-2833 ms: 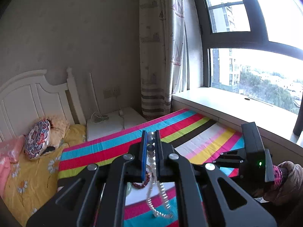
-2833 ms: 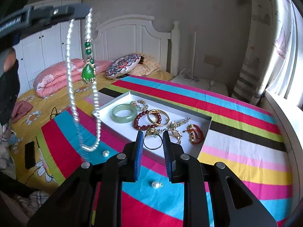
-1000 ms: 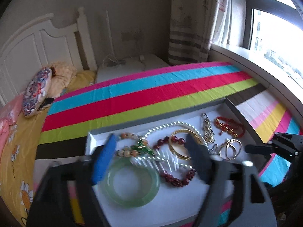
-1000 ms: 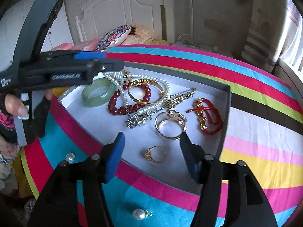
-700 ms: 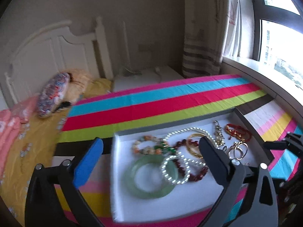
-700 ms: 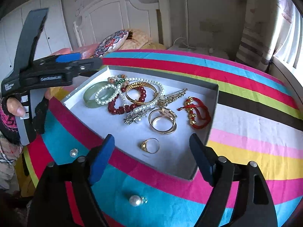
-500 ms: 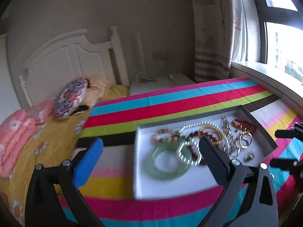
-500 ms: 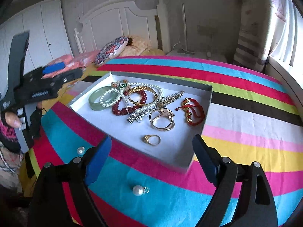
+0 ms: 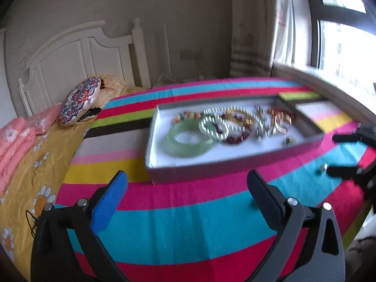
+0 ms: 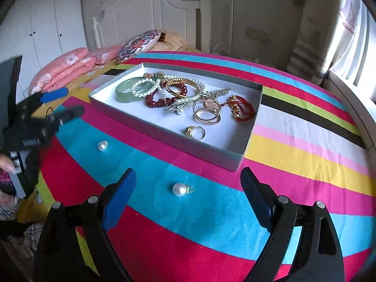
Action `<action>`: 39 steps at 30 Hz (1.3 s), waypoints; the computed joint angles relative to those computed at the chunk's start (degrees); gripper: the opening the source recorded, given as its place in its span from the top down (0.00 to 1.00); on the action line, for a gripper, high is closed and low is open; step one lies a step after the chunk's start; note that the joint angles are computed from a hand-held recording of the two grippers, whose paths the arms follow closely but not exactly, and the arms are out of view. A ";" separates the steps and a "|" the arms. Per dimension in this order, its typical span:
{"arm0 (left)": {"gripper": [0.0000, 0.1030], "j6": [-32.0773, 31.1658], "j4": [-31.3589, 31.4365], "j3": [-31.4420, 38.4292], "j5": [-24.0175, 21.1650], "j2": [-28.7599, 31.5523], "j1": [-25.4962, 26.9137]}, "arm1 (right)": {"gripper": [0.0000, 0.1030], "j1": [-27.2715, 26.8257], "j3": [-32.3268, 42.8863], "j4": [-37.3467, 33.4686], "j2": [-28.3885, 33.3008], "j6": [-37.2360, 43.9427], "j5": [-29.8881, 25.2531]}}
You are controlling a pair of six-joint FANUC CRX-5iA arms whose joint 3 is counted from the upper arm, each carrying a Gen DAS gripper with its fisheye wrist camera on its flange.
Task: Organize jewelry
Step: 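Grasp a pearl earring on the bed with the right gripper, then grasp the second pearl earring with the left gripper while the right gripper holds its earring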
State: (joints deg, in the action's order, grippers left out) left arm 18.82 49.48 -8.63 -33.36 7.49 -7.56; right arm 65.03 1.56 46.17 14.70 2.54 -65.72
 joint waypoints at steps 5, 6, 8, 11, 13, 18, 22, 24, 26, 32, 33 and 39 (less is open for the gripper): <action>0.03 2.00 -3.14 3.32 -5.17 2.14 0.67 | 0.28 0.00 2.07 -2.99 1.28 3.06 -0.97; 0.03 2.59 -3.73 3.55 -5.29 2.26 0.68 | 0.34 0.01 2.72 -3.69 1.74 3.93 -1.32; 0.03 2.13 -3.34 3.26 -5.14 2.16 0.71 | 0.41 0.09 3.36 -4.37 2.25 5.19 -1.38; 0.03 1.25 -3.10 3.07 -5.20 2.15 0.66 | 0.48 -0.09 3.60 -5.27 2.43 6.44 -0.62; 0.03 1.95 -4.21 3.63 -5.57 2.38 0.62 | 0.51 -0.31 3.50 -5.74 2.36 6.62 -0.07; 0.03 2.17 -4.53 4.44 -6.75 2.80 0.78 | 0.58 -0.34 2.52 -5.34 1.65 5.81 1.09; 0.03 2.19 -4.51 4.88 -7.57 3.10 0.95 | 0.64 -0.24 2.73 -5.19 1.89 5.84 0.54; 0.03 1.95 -5.16 5.36 -8.44 3.28 0.95 | 0.71 -0.06 2.90 -4.96 2.06 6.14 -0.30; 0.03 0.94 -5.85 4.62 -7.54 2.53 0.48 | 0.75 0.11 2.57 -4.69 1.88 5.98 -0.48; 0.03 -4.75 -5.31 2.60 -9.81 0.82 -0.41 | 0.79 0.76 1.31 -3.49 1.42 4.63 -0.59; 0.05 -5.08 -5.34 2.74 -10.57 0.87 -0.53 | 0.79 0.82 1.30 -3.36 1.47 4.66 -0.71; 0.40 -1.79 -7.54 6.94 -17.80 3.93 -0.68 | 0.79 0.83 0.95 -3.09 1.32 4.04 -0.16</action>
State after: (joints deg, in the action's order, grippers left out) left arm 17.03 41.94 -1.69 -51.16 11.42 -8.24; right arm 65.87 2.51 43.08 16.01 6.58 -65.88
